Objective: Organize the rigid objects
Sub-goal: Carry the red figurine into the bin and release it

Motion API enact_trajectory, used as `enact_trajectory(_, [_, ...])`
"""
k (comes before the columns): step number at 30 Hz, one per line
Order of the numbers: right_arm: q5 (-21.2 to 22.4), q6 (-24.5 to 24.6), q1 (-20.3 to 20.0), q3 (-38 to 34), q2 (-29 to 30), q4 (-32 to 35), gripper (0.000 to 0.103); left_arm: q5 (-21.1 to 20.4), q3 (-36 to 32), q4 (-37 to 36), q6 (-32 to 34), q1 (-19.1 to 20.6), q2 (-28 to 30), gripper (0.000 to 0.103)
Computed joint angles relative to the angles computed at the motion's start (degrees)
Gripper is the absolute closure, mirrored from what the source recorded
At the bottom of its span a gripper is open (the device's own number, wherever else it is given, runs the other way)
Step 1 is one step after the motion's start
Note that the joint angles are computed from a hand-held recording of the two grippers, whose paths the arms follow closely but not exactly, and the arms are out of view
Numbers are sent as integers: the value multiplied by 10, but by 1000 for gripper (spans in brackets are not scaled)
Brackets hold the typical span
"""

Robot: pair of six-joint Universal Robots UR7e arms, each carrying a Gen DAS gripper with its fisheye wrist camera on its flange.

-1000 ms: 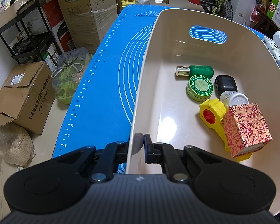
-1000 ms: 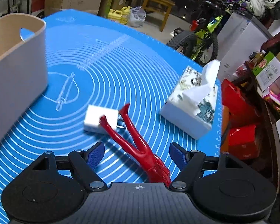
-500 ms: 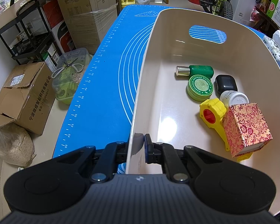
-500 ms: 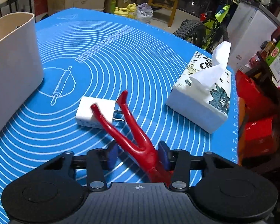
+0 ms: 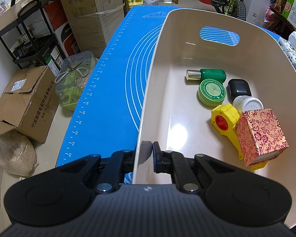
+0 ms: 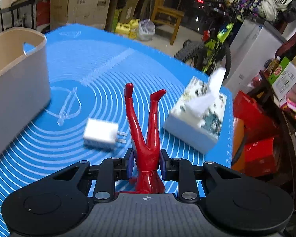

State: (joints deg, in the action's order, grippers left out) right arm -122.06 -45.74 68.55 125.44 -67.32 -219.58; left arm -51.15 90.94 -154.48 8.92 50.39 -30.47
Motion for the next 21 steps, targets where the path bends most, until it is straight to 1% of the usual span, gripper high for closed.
enact_trajectory(7, [16,-28,55,0,-8,-16,68,0,0,1,-1,0,0,91])
enact_trajectory(12, [25,-44,101,-20,5,-28,68,2,0,1,-1,-1,1,91])
enact_trajectory(15, [34,-42,128,-37,12,-10,68,2,0,0,-1,-1,1,91])
enact_trajectory(16, [41,-35,136,-43,13,5,68,2,0,0,-1,-1,1,91])
enact_trajectory(21, [66,-23,167,-77,34,41,68,1,-1,2,-3,0,0,91])
